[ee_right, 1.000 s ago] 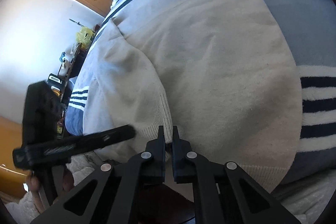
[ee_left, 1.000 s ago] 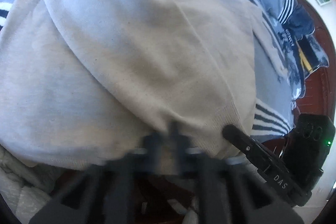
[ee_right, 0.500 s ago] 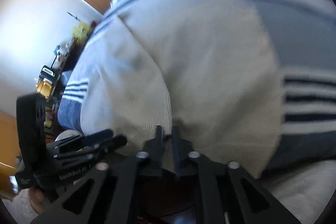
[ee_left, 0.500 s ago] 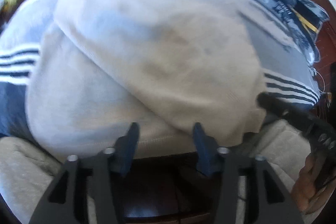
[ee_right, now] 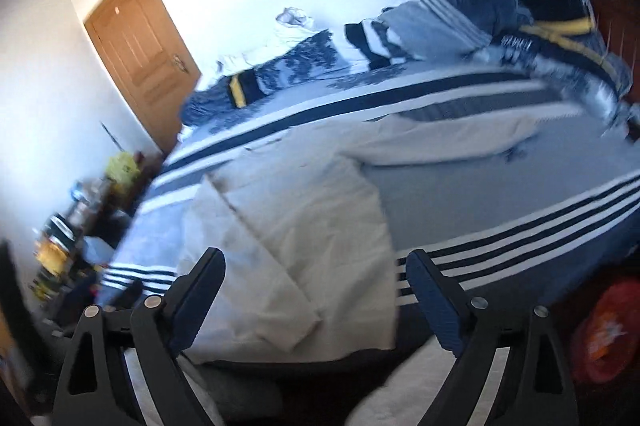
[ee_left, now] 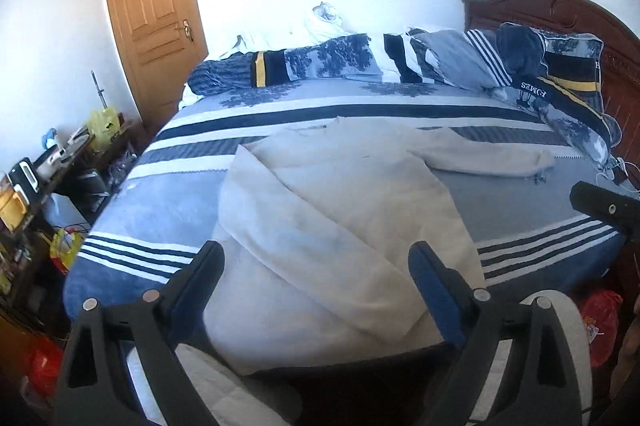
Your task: Fold small clothes
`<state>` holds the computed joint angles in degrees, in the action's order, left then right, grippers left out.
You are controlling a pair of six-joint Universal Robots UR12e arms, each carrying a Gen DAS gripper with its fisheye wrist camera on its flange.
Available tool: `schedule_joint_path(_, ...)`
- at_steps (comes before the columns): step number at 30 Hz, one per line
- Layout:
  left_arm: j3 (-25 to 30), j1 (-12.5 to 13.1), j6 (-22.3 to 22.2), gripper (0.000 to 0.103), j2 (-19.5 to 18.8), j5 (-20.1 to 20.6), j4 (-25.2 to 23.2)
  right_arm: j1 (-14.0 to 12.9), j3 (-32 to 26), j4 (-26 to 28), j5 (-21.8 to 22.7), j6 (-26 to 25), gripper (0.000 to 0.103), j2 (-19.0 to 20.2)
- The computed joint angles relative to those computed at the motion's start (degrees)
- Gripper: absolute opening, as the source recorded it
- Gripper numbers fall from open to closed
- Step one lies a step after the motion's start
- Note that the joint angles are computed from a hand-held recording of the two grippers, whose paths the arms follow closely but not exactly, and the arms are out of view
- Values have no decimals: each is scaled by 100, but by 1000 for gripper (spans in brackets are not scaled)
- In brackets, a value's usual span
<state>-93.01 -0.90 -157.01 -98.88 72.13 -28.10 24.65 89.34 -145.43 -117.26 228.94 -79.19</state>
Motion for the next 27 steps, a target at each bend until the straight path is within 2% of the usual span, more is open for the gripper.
schedule_joint_path(4,59,79,-82,93,164,-216,-325,136,-51,-10,-352,51,95,-112)
schedule_joint_path(7,75,77,-114,93,252,-161,-422,253,-88,-117,-752,72,101,-115)
schedule_joint_path(10,76,83,-100,93,304,-136,-455,353,-186,-49,-1090,120,101,-100)
schedule_joint_path(13,70,68,-90,93,335,-141,-474,448,-200,-371,-1367,-103,101,-66)
schedule_joint_path(16,103,30,-26,93,341,-40,-543,439,-194,-491,-1176,-355,101,-107)
schedule_joint_path(18,164,-8,-27,93,322,18,-638,394,-229,-284,-998,-420,101,-142)
schedule_joint_path(20,266,-67,7,93,286,60,-851,377,-238,-166,-1051,-474,101,-148)
schedule_joint_path(27,566,-374,177,93,124,169,-1179,136,55,-170,-657,-70,101,-349)
